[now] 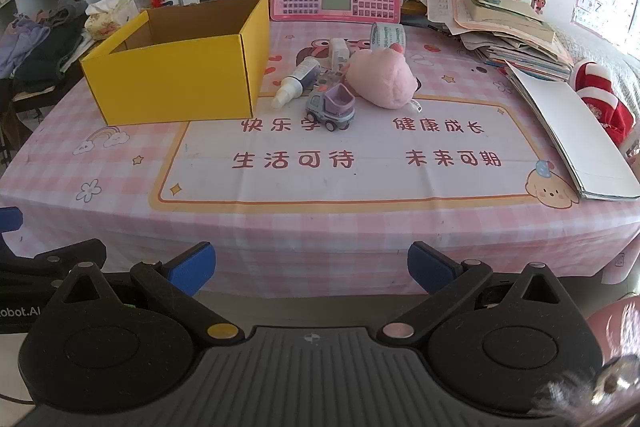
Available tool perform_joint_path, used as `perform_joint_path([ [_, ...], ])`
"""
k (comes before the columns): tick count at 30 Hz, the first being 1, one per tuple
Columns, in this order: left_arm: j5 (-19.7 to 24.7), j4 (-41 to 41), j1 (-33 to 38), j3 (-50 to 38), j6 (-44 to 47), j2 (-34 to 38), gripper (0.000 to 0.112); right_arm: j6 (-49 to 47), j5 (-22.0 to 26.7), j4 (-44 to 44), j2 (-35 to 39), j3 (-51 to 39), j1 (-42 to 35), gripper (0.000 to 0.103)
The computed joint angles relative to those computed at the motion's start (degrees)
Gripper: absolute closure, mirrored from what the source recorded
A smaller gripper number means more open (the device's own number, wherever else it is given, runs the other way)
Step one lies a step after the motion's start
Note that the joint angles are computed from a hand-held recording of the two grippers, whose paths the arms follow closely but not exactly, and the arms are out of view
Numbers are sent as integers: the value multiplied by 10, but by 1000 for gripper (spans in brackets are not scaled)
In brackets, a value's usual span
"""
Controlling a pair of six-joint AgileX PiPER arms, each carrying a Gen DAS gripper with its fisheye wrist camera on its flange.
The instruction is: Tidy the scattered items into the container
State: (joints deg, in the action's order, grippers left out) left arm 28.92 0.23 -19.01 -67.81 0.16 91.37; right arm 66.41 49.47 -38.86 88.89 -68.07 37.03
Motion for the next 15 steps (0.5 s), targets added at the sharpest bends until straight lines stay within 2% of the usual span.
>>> perform_joint_path([
  [15,8,13,-2,-3,-12,1,9,-3,-9,5,2,3,-6,0],
])
